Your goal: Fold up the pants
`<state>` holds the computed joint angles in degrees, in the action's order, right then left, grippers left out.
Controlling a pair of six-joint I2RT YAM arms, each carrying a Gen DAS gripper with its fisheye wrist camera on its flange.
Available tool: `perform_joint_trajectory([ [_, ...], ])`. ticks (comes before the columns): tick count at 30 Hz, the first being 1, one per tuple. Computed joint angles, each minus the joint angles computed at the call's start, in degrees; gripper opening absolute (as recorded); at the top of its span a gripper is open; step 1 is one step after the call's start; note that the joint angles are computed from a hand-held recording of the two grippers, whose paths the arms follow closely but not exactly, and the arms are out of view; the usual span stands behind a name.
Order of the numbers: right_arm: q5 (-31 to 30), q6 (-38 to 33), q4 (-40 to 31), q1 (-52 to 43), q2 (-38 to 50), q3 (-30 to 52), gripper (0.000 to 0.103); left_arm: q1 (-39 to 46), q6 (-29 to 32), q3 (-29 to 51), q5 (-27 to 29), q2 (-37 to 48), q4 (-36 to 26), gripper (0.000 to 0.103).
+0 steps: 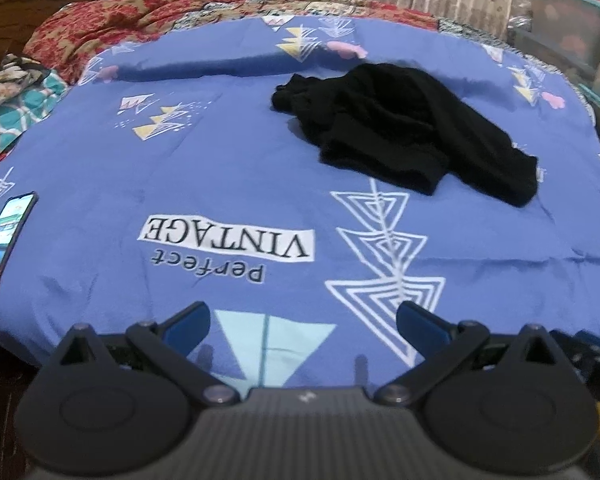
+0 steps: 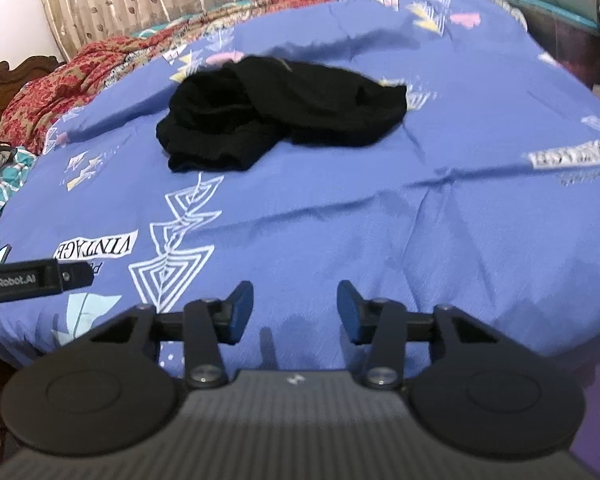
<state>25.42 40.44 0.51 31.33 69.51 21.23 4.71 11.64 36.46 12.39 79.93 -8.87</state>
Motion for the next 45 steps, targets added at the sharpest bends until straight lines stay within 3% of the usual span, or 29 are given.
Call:
perform_joint_trajectory([
  [9, 0.5, -2.3, 1.5, 0.2, 1.1, 0.3, 0.048, 0.5, 0.4, 0.3, -1.0, 0.8, -0.6, 0.102],
  [38, 0.0, -0.5, 1.3, 0.6, 2.1, 0.4, 0.049, 0.0, 0.7, 1.2, -1.4, 2.4, -2.2, 0.103],
  [42, -0.7, -1.4, 2.5, -1.1, 2.7, 0.1, 0.048, 0.3, 1.2, 4.5, 1.0, 5.3, -3.1, 0.103],
  [45, -0.7, -4.0, 5.0, -3.8, 3.2, -0.4, 0.048, 1.0, 1.8, 12.5, 7.0, 10.7, -7.2, 0.103],
])
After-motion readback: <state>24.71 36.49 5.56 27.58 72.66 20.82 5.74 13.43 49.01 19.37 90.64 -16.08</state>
